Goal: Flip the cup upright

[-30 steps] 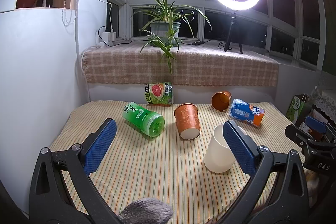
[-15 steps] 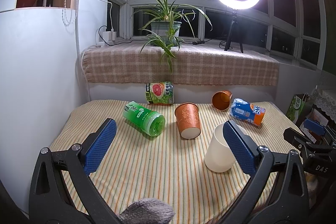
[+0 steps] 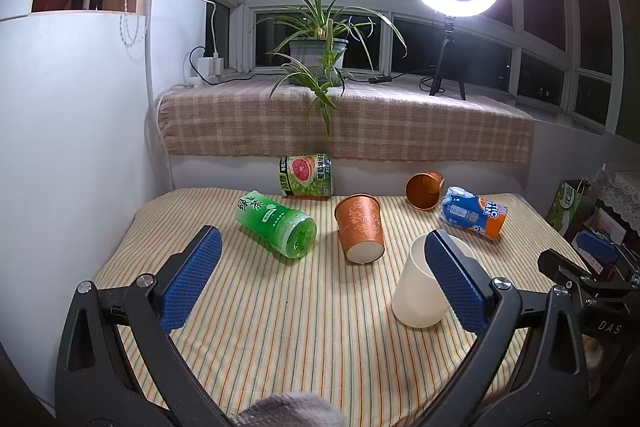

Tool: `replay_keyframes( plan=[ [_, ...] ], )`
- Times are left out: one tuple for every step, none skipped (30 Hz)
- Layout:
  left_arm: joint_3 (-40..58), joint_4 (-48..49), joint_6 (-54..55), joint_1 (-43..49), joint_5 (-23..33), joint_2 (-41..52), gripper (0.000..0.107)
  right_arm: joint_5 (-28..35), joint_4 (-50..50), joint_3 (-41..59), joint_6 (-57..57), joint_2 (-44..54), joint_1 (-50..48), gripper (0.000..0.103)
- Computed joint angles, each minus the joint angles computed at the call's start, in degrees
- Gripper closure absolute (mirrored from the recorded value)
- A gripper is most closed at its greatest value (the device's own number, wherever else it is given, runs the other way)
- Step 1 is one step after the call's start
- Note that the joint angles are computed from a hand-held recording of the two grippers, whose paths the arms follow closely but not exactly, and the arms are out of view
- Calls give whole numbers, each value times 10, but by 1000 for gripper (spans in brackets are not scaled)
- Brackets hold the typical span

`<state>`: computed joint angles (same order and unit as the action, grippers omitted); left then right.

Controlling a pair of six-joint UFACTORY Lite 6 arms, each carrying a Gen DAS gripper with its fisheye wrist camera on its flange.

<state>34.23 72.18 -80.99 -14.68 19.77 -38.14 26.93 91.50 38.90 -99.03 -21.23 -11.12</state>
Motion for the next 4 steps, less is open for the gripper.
replay_keyframes(
  plan=[
    [-2,4,-4,1,-1,-2,4,0,-1,1,1,1,0,5],
    [-8,15,-14,3,-4,-4,4,0,-2,1,3,1,1,5],
    [-11,19,-18,4,-5,-5,4,1,-3,2,2,2,0,5],
    [-11,17,-17,3,-4,-5,4,0,-3,2,2,2,1,5]
  ],
)
